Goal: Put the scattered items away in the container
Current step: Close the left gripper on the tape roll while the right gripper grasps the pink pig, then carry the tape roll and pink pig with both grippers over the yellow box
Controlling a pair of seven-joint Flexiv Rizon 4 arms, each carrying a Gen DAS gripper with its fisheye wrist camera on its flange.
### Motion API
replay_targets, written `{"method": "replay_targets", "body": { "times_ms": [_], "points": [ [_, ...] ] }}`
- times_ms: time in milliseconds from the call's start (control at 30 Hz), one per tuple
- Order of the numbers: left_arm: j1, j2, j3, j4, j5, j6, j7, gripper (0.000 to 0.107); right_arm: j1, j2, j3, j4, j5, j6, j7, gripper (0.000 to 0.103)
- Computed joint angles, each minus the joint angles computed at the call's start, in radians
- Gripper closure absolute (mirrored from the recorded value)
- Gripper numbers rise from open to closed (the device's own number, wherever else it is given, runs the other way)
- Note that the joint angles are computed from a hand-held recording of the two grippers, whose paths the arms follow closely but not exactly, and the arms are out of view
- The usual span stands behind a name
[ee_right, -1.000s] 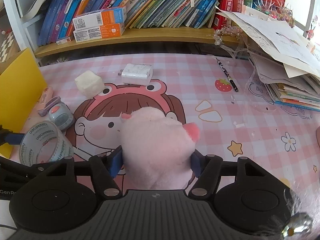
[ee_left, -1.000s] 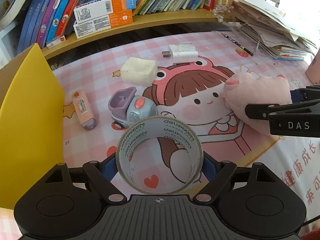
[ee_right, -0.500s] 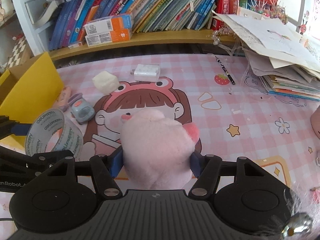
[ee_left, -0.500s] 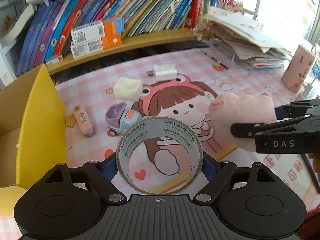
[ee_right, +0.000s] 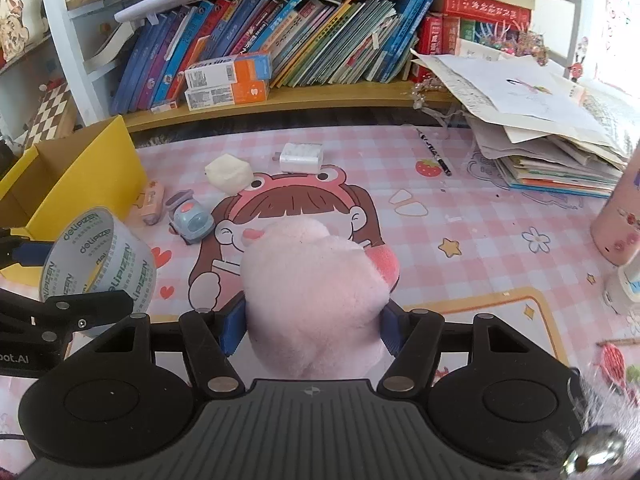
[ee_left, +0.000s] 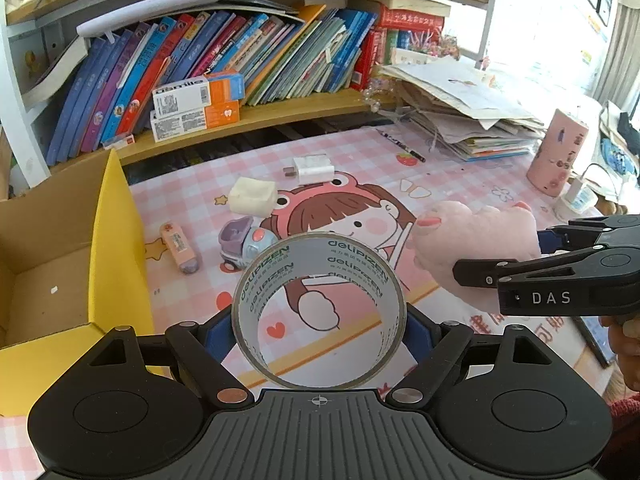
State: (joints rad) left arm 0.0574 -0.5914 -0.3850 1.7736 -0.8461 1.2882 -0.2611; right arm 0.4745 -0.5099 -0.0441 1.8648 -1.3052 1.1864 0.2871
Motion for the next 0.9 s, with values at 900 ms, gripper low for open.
{"method": "replay_targets", "body": {
  "times_ms": [900],
  "points": [
    [0.028, 0.118, 0.165, 0.038, -0.296, -0.276, 0.357, 0.023, 0.192, -0.060, 0.039, -0.169, 0.146, -0.269, -0.022, 0.040]
  ]
}}
